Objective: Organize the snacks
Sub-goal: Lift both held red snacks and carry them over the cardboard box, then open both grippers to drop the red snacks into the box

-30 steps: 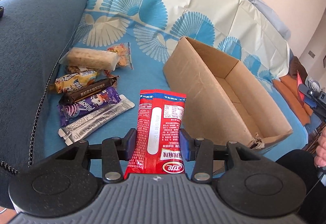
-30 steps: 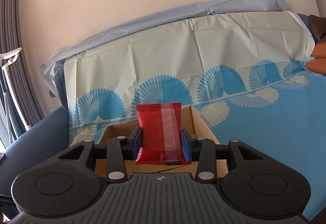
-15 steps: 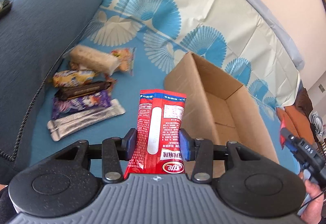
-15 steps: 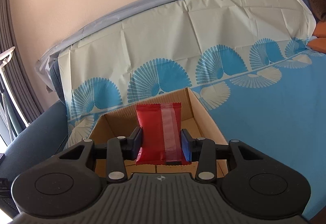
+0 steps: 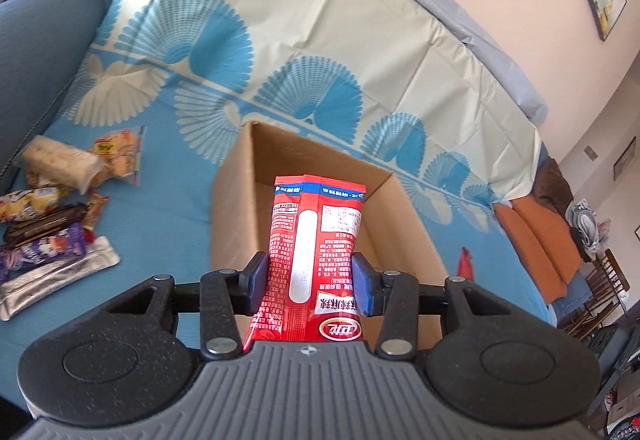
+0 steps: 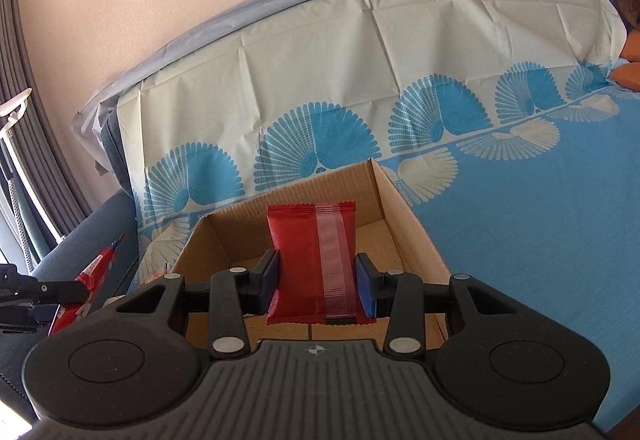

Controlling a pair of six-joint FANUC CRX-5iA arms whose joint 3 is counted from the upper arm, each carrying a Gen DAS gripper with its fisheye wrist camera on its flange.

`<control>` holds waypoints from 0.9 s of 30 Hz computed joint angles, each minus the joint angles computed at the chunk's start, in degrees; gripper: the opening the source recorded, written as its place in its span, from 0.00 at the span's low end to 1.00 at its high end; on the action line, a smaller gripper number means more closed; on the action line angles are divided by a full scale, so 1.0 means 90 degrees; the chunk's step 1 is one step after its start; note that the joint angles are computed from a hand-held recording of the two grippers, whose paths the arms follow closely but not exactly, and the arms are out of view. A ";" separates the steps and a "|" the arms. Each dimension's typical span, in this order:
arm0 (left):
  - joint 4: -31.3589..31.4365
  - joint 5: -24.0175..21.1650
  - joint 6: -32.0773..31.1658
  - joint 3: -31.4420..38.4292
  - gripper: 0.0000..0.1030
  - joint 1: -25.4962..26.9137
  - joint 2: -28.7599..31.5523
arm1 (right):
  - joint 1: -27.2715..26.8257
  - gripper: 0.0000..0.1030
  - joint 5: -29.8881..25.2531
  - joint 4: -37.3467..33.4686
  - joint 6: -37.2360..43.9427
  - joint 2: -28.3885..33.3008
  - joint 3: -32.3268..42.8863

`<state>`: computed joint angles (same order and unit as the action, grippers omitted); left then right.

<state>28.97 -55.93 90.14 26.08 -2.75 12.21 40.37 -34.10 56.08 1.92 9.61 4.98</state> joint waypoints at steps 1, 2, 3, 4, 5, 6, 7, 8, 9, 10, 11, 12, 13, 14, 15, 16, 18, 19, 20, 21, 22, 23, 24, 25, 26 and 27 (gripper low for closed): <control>0.0007 -0.0019 0.0023 0.0113 0.47 -0.0043 0.0074 | -0.0028 0.41 0.0059 -0.0053 0.0068 -0.0014 -0.0011; 0.0006 -0.0015 0.0035 0.0196 0.47 -0.0089 0.0131 | -0.0028 0.41 0.0070 -0.0052 0.0072 -0.0014 -0.0013; 0.0002 -0.0007 0.0053 0.0270 0.47 -0.0131 0.0183 | -0.0026 0.41 0.0080 -0.0042 0.0063 -0.0015 -0.0019; 0.0011 -0.0013 0.0078 0.0361 0.47 -0.0168 0.0251 | -0.0039 0.41 0.0113 -0.0044 0.0064 -0.0030 -0.0041; 0.0013 -0.0019 0.0118 0.0432 0.47 -0.0206 0.0303 | -0.0044 0.41 0.0132 -0.0043 0.0056 -0.0036 -0.0052; 0.0034 -0.0028 0.0143 0.0490 0.47 -0.0237 0.0351 | -0.0046 0.41 0.0146 -0.0034 0.0033 -0.0047 -0.0070; 0.0042 -0.0042 0.0163 0.0558 0.47 -0.0276 0.0402 | -0.0051 0.41 0.0162 -0.0031 0.0019 -0.0056 -0.0080; 0.0052 -0.0056 0.0162 0.0629 0.47 -0.0314 0.0459 | -0.0055 0.41 0.0174 -0.0034 0.0012 -0.0060 -0.0087; 0.0059 -0.0064 0.0147 0.0684 0.47 -0.0353 0.0501 | -0.0060 0.41 0.0184 -0.0044 0.0016 -0.0064 -0.0090; 0.0057 -0.0077 0.0141 0.0752 0.47 -0.0390 0.0550 | -0.0068 0.41 0.0196 -0.0046 0.0020 -0.0068 -0.0095; 0.0052 -0.0090 0.0142 0.0823 0.47 -0.0426 0.0598 | -0.0082 0.41 0.0221 -0.0054 0.0032 -0.0079 -0.0109; 0.0039 -0.0113 0.0156 0.0912 0.47 -0.0461 0.0652 | -0.0086 0.41 0.0228 -0.0066 0.0041 -0.0082 -0.0113; 0.0026 -0.0126 0.0168 0.0996 0.47 -0.0496 0.0705 | -0.0092 0.41 0.0237 -0.0077 0.0045 -0.0085 -0.0116; 0.0008 -0.0159 0.0201 0.1108 0.47 -0.0528 0.0776 | -0.0101 0.41 0.0248 -0.0105 0.0068 -0.0090 -0.0118; -0.0008 -0.0209 0.0246 0.1243 0.47 -0.0558 0.0862 | -0.0107 0.41 0.0251 -0.0166 0.0125 -0.0089 -0.0099; -0.0028 -0.0259 0.0293 0.1388 0.47 -0.0587 0.0954 | -0.0105 0.42 0.0241 -0.0260 0.0213 -0.0080 -0.0064; -0.0052 -0.0317 0.0341 0.1662 0.47 -0.0653 0.1125 | -0.0083 0.42 0.0134 -0.0547 0.0486 -0.0034 0.0082; -0.0052 -0.0351 0.0344 0.1798 0.47 -0.0682 0.1210 | -0.0076 0.43 0.0089 -0.0661 0.0589 -0.0014 0.0142; -0.0042 -0.0390 0.0330 0.1903 0.48 -0.0708 0.1278 | -0.0071 0.45 0.0057 -0.0777 0.0696 -0.0003 0.0190; -0.0049 -0.0454 0.0327 0.2022 0.48 -0.0731 0.1349 | -0.0061 0.45 0.0000 -0.0923 0.0832 0.0020 0.0259; -0.0115 -0.0505 0.0347 0.2119 0.49 -0.0758 0.1392 | -0.0050 0.46 -0.0071 -0.1100 0.0996 0.0047 0.0346; -0.0168 -0.0495 0.0345 0.2124 0.54 -0.0776 0.1387 | -0.0034 0.46 -0.0169 -0.1198 0.1066 0.0074 0.0417; -0.0192 -0.0448 0.0330 0.2059 0.60 -0.0785 0.1348 | -0.0027 0.46 -0.0245 -0.1252 0.1088 0.0094 0.0464; -0.0177 -0.0367 0.0298 0.1938 0.62 -0.0783 0.1285 | -0.0028 0.46 -0.0280 -0.1287 0.1095 0.0102 0.0488; -0.0154 -0.0208 0.0243 0.1683 0.66 -0.0773 0.1142 | -0.0032 0.46 -0.0285 -0.1320 0.1103 0.0102 0.0494; -0.0146 -0.0059 0.0190 0.1447 0.67 -0.0759 0.1007 | -0.0035 0.46 -0.0284 -0.1331 0.1099 0.0088 0.0479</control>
<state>27.65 -56.46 91.85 39.10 -9.58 21.28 40.06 -36.66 44.10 11.81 10.40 9.29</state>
